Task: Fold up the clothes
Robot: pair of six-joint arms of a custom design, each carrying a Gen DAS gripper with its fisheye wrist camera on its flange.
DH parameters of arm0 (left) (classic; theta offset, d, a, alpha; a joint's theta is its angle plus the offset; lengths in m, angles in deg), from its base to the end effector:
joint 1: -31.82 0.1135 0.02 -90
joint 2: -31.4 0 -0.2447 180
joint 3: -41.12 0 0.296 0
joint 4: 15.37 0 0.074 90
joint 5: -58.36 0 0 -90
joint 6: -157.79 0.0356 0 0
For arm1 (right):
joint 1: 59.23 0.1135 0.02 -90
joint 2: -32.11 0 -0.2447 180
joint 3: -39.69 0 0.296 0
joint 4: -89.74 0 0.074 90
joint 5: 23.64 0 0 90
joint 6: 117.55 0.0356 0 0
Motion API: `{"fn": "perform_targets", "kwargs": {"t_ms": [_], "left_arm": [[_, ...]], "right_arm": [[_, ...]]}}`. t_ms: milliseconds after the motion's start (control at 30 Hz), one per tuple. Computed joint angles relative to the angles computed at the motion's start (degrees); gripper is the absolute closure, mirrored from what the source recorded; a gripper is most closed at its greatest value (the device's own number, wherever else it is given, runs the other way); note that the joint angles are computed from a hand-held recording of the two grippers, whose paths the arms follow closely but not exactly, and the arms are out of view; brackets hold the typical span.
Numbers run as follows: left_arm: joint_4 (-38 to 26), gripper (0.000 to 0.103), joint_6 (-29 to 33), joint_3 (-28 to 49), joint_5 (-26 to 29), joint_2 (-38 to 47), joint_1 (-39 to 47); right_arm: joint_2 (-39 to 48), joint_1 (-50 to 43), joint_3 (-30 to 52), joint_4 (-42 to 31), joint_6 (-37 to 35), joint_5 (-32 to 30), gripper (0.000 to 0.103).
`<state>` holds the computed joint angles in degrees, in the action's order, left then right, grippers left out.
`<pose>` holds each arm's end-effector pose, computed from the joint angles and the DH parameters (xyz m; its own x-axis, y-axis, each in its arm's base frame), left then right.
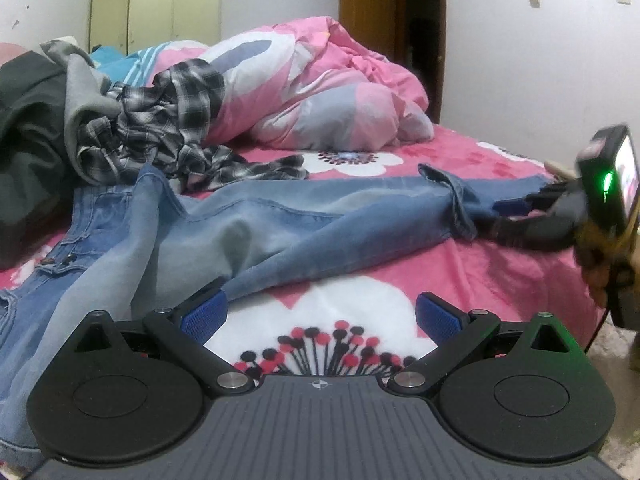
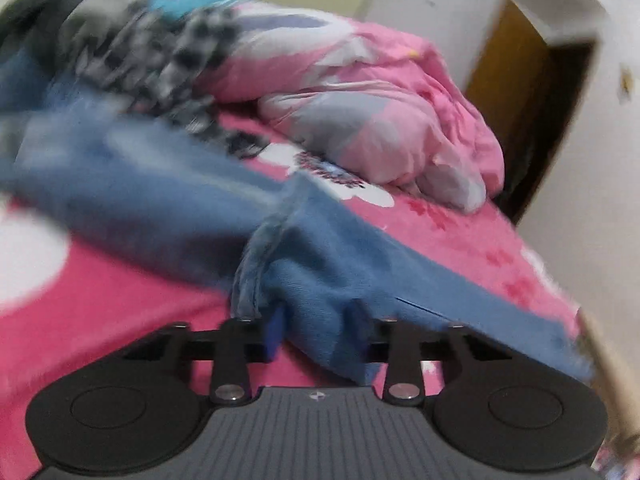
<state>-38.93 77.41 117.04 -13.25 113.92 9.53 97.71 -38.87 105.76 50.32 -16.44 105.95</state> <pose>0.3431 -0.1528 0.2679 -0.3560 0.3173 -0.8790 0.6814 0.7318 -0.0118 0.2833 0.0809 0.2750 -0.5405 -0.0422 -0.8403 0.3064 0.9203 -0.2433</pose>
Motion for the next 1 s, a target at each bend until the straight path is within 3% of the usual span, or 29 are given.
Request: {"fn": "perform_targets", "kwargs": {"t_ms": [133,200,400,433,600,800,900,1000], "left_arm": [[-0.78,0.003,-1.77,0.29,-0.67,0.51,0.50],[-0.88,0.003,-2.92,0.50,-1.03,0.81,0.70],[-0.51,0.003,-3.62,0.90,0.03,1.28,1.39],[-0.68,0.003,-3.74,1.03,0.49,1.36,1.57],[-1.56,0.003,-5.15,1.44,3.33,1.53,2.81],[-1.63,0.003,-6.48,2.02,3.31,2.73,3.05],[-1.29,0.003,-6.28,2.39,3.32,3.38,2.44],[-0.28,0.003,-3.07,2.84,2.44,4.29,0.60]], "right_arm": [[-9.86,-6.13,-1.90,0.59,8.47,-8.51,0.094],[-15.84,-10.74,-2.74,0.26,13.75,-13.77,0.095],[-31.24,-32.82,-6.01,1.81,27.68,-39.77,0.097],[-32.91,-35.34,-6.03,1.46,28.98,-41.48,0.103],[-40.03,-49.31,-6.02,-2.16,29.78,-47.55,0.103],[-40.36,-62.12,-8.88,-11.72,33.92,-66.18,0.101],[-42.29,-60.89,-14.07,-14.96,39.46,-72.93,0.093],[-45.53,-54.05,-20.18,-15.24,46.60,-73.71,0.052]]}}
